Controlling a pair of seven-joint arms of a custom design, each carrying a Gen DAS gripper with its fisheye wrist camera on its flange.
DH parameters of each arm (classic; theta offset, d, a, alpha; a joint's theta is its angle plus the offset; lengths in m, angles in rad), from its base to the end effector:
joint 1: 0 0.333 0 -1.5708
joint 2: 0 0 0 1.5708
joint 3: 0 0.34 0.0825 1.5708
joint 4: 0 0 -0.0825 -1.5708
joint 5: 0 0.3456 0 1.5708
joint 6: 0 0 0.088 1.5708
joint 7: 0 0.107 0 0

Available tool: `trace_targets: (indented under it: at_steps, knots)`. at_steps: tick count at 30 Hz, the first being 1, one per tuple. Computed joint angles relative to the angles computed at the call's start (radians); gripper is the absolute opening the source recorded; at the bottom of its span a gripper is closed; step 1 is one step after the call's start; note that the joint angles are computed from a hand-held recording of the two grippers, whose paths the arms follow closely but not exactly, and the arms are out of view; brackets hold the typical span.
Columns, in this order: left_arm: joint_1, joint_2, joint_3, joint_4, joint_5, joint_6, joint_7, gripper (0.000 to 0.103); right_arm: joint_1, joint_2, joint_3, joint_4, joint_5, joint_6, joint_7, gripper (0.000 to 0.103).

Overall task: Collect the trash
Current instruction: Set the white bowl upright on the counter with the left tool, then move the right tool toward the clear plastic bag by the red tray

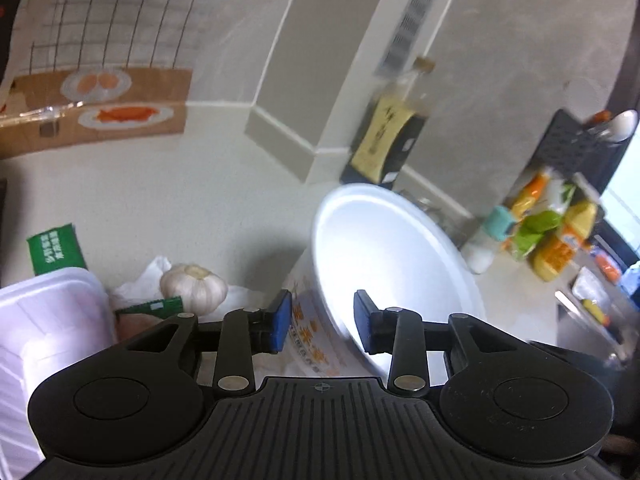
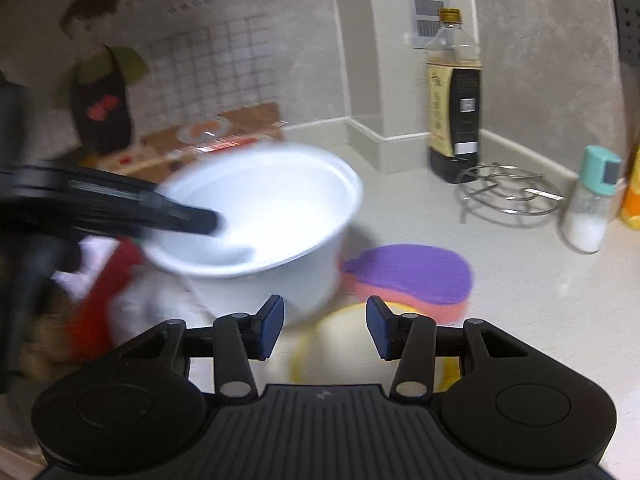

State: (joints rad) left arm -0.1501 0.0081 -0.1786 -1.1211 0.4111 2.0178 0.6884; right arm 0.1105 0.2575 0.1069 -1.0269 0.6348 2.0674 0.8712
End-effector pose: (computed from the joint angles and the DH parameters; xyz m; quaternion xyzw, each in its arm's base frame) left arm 0.4799 -0.1381 0.8999 -0.7720 0.4306 -0.3776 0.2755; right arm 0.5912 0.1467 0.8150 -0.8148 0.3174 -0.1442 0.4633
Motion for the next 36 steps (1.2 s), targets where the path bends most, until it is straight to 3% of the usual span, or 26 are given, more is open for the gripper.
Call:
trace_targets:
  at_steps: [4, 11, 13, 16, 20, 22, 23, 25, 28, 31, 36]
  knots:
    - [-0.006, -0.057, -0.013, -0.022, -0.002, -0.081, -0.066, 0.036, 0.015, 0.024, -0.01, 0.032, -0.061, -0.014, 0.074, 0.046]
    - [0.039, -0.219, -0.038, -0.241, -0.004, 0.013, -0.004, 0.036, -0.016, -0.05, -0.002, -0.073, 0.014, -0.003, 0.013, 0.047]
    - [0.057, -0.232, -0.059, -0.259, 0.027, 0.013, -0.007, 0.036, -0.034, -0.069, -0.001, -0.083, 0.08, -0.074, -0.031, 0.058]
    - [0.068, -0.233, -0.078, -0.268, 0.047, -0.005, 0.023, 0.036, -0.03, -0.086, -0.009, -0.096, 0.11, -0.177, -0.058, 0.061]
    - [0.063, -0.218, -0.071, -0.268, -0.008, -0.035, 0.048, 0.036, 0.026, -0.113, -0.018, -0.168, 0.044, -0.119, -0.064, 0.061]
    - [0.061, -0.218, -0.05, -0.278, -0.063, -0.003, 0.045, 0.036, 0.048, -0.108, -0.021, -0.177, 0.01, -0.074, -0.056, 0.06]
    - [0.061, -0.219, -0.032, -0.282, -0.11, 0.029, 0.035, 0.036, 0.054, -0.105, -0.022, -0.176, 0.002, -0.056, -0.057, 0.058]
    - [0.075, -0.222, -0.019, -0.288, -0.147, 0.09, -0.007, 0.036, 0.056, -0.084, -0.023, -0.144, -0.009, -0.055, -0.046, 0.036]
    - [0.1, -0.211, -0.032, -0.266, -0.1, 0.129, -0.047, 0.036, 0.042, -0.051, -0.02, -0.083, -0.005, -0.095, -0.043, 0.011]
    - [0.106, -0.196, -0.026, -0.246, -0.102, 0.144, -0.053, 0.036, 0.033, -0.059, -0.02, -0.09, 0.001, -0.069, -0.05, 0.002]
    - [0.116, -0.162, -0.02, -0.218, -0.088, 0.135, -0.075, 0.036, -0.01, -0.045, -0.022, -0.047, 0.084, -0.043, -0.046, 0.001]
